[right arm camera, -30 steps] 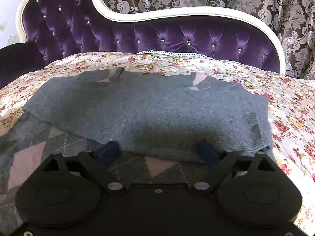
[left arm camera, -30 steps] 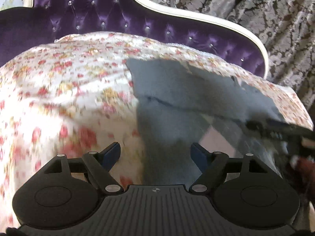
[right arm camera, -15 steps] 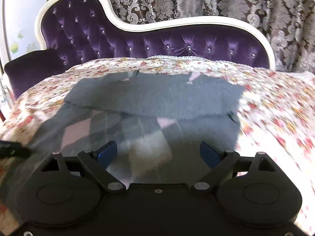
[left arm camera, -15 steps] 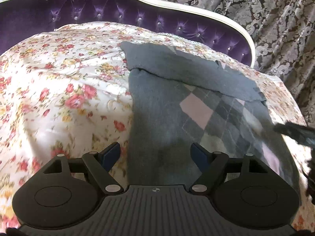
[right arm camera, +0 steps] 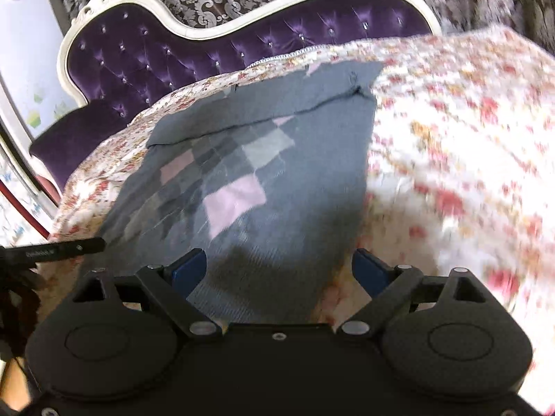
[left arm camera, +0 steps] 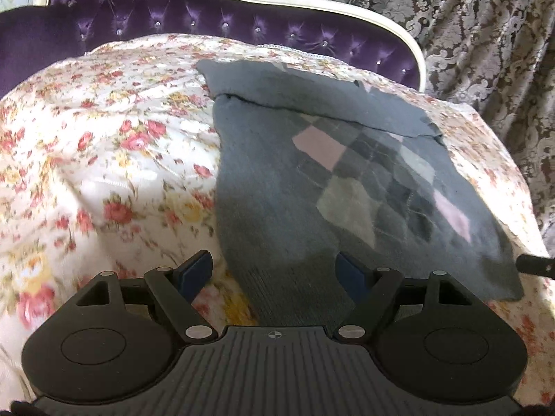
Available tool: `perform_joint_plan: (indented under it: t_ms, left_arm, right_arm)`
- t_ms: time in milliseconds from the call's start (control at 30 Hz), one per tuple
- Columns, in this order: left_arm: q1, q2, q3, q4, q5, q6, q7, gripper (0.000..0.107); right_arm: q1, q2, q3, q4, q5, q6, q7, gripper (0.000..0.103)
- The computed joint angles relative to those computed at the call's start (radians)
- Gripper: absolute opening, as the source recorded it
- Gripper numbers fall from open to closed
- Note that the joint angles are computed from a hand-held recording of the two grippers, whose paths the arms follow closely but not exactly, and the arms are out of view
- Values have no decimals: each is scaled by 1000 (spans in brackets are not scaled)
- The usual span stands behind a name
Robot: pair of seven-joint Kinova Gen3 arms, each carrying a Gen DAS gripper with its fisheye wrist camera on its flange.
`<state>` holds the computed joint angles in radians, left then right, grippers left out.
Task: Fold small clothes
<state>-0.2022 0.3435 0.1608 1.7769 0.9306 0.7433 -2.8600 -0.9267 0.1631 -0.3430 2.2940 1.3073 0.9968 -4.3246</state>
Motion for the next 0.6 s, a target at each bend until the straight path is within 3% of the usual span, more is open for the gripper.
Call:
perform_joint_plan:
  t_ms: [400,600]
  left_arm:
    - [-3,-31,-24,34,-2,67,-4,77]
    - [0,-28,-31,36,6,87,7,77]
  right_arm:
    - [-23,23,-16,56,118,-7,-254,93]
    - [-11,46,-19,55,177,-15,-273,96]
